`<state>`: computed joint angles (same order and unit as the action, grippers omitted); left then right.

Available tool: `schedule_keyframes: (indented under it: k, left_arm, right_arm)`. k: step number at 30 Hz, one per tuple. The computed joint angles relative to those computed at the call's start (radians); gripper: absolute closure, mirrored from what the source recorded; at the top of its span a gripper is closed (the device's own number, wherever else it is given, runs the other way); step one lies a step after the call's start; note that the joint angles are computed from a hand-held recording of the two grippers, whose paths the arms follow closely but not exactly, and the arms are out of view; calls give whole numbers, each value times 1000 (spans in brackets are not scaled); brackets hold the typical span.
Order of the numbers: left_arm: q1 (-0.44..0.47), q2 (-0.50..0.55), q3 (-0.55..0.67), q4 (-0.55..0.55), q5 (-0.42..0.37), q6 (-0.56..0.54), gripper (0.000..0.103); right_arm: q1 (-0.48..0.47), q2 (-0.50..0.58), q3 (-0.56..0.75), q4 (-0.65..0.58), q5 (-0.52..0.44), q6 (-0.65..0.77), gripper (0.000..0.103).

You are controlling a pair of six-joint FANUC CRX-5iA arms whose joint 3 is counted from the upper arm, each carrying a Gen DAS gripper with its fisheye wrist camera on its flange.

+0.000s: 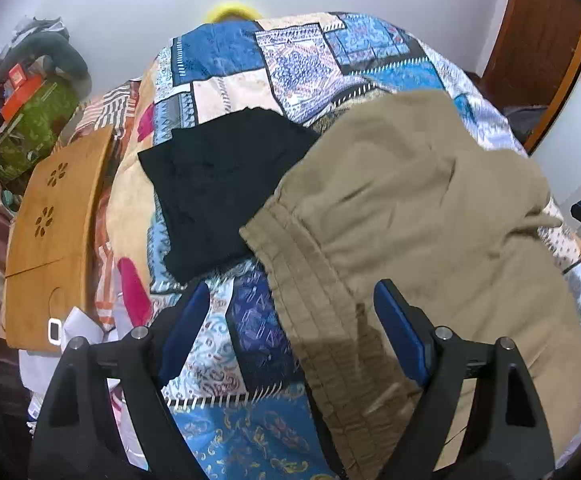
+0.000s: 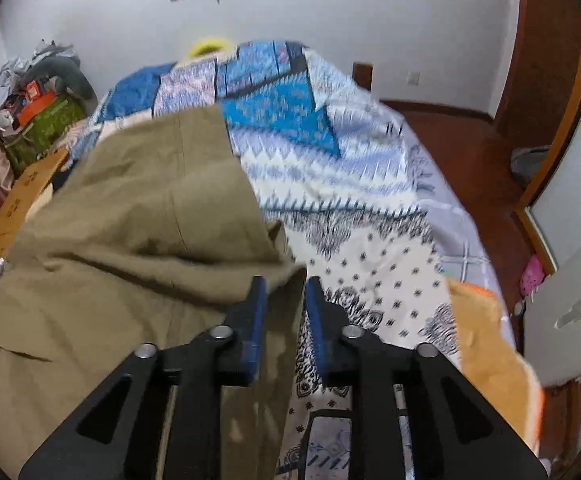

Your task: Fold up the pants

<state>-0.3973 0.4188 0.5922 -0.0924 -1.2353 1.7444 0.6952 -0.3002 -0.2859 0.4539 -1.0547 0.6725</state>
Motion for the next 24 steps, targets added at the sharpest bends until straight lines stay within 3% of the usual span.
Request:
schedule_keyframes:
  k: [3, 6, 13, 16, 18, 20, 24]
  left_arm:
    - [24, 53, 58, 66, -30, -22, 18]
    - [42, 113, 109, 131, -69, -32, 18]
    - [81, 195, 103, 295, -101, -63, 14]
    - [93, 213, 102, 319, -103, -45, 3]
    - [111, 234, 101, 373, -113, -38, 2]
    - [119, 240, 97, 383, -107, -18, 2]
    - [83, 227, 131, 216, -76, 56, 2]
  right_arm:
    - [-19, 16, 20, 8, 45, 10, 46]
    - [-44, 64, 61, -32, 76, 67, 35]
    - [-137, 235, 211, -265, 47, 268, 33]
    - [-190, 275, 266, -417, 35, 363, 42]
    - [-225, 294, 298, -511, 28, 430, 53]
    - [-221, 296, 295, -506, 37, 435, 56]
    - [-191, 299, 291, -443, 22, 413, 69]
